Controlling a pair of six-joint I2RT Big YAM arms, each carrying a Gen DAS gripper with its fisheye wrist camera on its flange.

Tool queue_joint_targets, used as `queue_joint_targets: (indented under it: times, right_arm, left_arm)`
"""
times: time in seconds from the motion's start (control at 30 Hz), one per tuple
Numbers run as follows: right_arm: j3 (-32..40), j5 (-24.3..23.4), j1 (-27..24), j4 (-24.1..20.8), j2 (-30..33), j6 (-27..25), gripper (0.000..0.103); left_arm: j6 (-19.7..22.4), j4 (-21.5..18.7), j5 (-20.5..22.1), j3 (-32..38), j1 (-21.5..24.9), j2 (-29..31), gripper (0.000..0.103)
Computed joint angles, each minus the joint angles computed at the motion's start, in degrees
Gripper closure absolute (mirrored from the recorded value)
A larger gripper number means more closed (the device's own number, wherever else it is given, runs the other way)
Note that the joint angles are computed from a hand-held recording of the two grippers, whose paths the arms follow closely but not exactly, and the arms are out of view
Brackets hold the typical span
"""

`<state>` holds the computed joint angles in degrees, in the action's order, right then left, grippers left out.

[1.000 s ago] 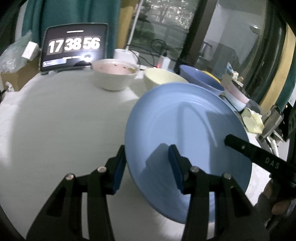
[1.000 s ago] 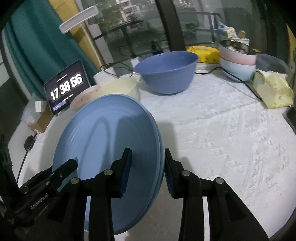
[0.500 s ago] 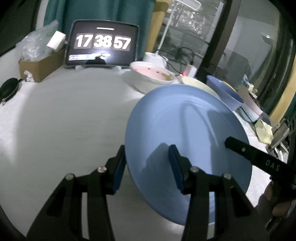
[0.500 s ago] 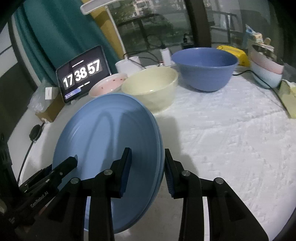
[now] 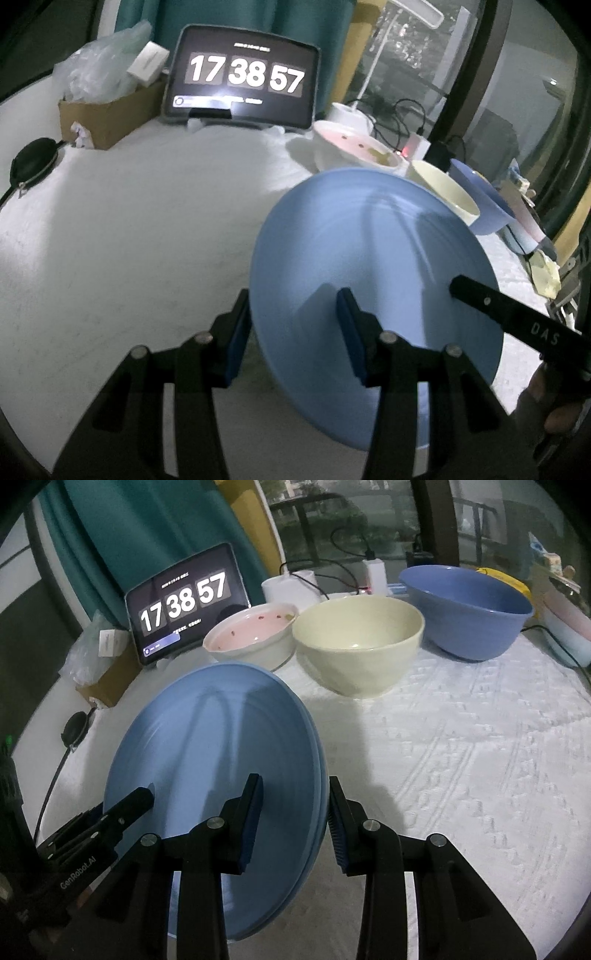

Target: Organize plates and bowls

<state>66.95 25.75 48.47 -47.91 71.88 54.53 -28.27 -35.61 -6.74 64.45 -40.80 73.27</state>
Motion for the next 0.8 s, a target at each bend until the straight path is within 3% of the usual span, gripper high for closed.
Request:
queue_joint_targets:
  times: [0.23,0.4,0.8]
  right_arm:
    - [0.04,-1.38,-0.91,-0.19,0.81,0.38,0.066]
    - [-0.43,-1.82,-1.25,-0.08,1.24,1.12,0.065]
    - [-1.21,0.73,-0.50,1.08,1.37,-0.06,0.063]
  left_arm:
    - [0.32,-0.48,-0.33,0.38,-0.22,0.68,0.056]
    - [1.73,-0.59,-3.10,0.74,-1.31,1.14,0.056]
    - [2.19,-0.64,-4.21,1.13,-1.49,1.56,0.054]
